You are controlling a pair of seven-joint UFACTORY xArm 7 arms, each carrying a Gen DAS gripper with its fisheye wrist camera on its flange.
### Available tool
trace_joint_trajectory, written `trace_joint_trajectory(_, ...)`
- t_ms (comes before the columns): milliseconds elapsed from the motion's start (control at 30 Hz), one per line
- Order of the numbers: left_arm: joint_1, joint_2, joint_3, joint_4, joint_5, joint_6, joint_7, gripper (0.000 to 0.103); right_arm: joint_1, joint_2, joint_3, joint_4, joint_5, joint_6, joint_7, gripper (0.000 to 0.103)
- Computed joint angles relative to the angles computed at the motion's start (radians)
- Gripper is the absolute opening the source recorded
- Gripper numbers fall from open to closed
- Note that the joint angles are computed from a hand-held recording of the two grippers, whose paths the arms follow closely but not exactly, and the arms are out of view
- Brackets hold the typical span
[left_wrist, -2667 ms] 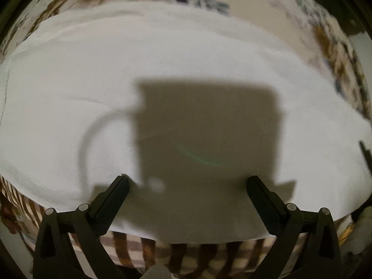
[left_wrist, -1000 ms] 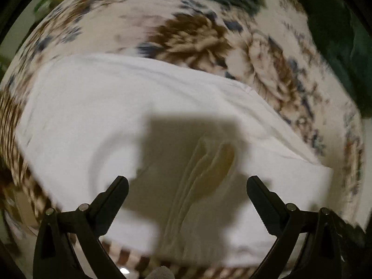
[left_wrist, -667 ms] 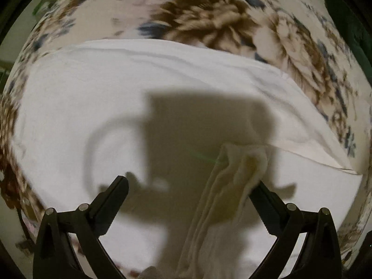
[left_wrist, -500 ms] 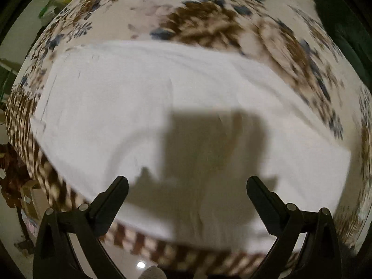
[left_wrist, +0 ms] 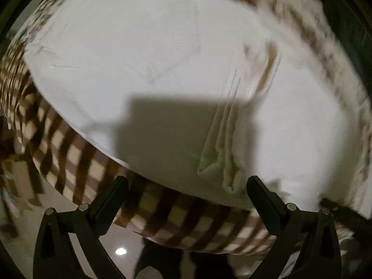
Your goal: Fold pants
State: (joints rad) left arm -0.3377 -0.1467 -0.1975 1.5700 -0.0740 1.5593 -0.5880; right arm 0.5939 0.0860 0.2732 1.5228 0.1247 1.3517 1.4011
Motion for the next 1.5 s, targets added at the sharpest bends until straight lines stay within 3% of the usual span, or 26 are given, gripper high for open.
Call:
trace_joint_trajectory(133, 0.092, -0.127, 0.085, -0.051, -0.028, -0.114, -0.026, 0.103, 0.014, 0.006, -0.002, 0.066, -0.073, -0.012, 0.063, 0.081)
trace_joint_trajectory(233, 0.186, -0.213, 0.149, -0.156, -0.032, -0.187, -0.072, 0.103, 0.022, 0.030, -0.003, 0.128, -0.106, 0.006, 0.081, 0.081)
trace_joint_trajectory(333, 0.263, -0.209, 0.196, -0.216, -0.038, -0.243, -0.105, 0.103, 0.040, 0.094, -0.003, 0.201, -0.119, 0.019, 0.088, 0.081)
trace_joint_trajectory(400, 0.297, -0.187, 0.229, -0.236, -0.073, -0.297, -0.088, 0.102, 0.054, 0.129, -0.007, 0.218, -0.108, 0.008, 0.098, 0.081)
trace_joint_trajectory(467, 0.327, -0.154, 0.264, -0.229, -0.093, -0.339, -0.028, 0.094, 0.071, 0.151, -0.011, 0.222, -0.108, -0.007, 0.117, 0.081)
trace_joint_trajectory(533, 0.337, -0.114, 0.265, -0.217, -0.100, -0.373, 0.040, 0.076, 0.082, 0.175, -0.017, 0.236, -0.114, 0.003, 0.114, 0.081)
trace_joint_trajectory(567, 0.336, -0.099, 0.258, -0.218, -0.104, -0.385, 0.071, 0.058, 0.087, 0.195, -0.020, 0.258, -0.119, 0.018, 0.106, 0.081)
trace_joint_trajectory(600, 0.331, -0.085, 0.249, -0.221, -0.117, -0.400, 0.099, 0.054, 0.097, 0.226, -0.023, 0.302, -0.132, 0.057, 0.096, 0.081)
trace_joint_trajectory(733, 0.345, -0.108, 0.258, -0.255, -0.163, -0.417, 0.165, 0.057, 0.137, 0.321, -0.047, 0.432, -0.157, 0.144, 0.084, 0.081)
trace_joint_trajectory(900, 0.351, -0.197, 0.279, -0.351, -0.290, -0.511, 0.168, 0.054, 0.176, 0.405, -0.074, 0.555, -0.164, 0.205, 0.090, 0.081)
trace_joint_trajectory(1167, 0.323, -0.244, 0.293, -0.433, -0.378, -0.592, 0.148, 0.054, 0.220, 0.602, -0.127, 0.823, -0.153, 0.276, 0.092, 0.081)
trace_joint_trajectory(1267, 0.326, -0.232, 0.288, -0.437, -0.372, -0.637, 0.145, 0.036, 0.227, 0.620, -0.139, 0.851, -0.145, 0.284, 0.089, 0.081)
trace_joint_trajectory(1300, 0.325, -0.231, 0.289, -0.437, -0.366, -0.637, 0.154, 0.036, 0.228, 0.626, -0.142, 0.858, -0.142, 0.280, 0.090, 0.081)
trace_joint_trajectory(1500, 0.331, -0.196, 0.292, -0.424, -0.355, -0.609, 0.160, 0.047, 0.213, 0.589, -0.140, 0.780, -0.134, 0.232, 0.075, 0.081)
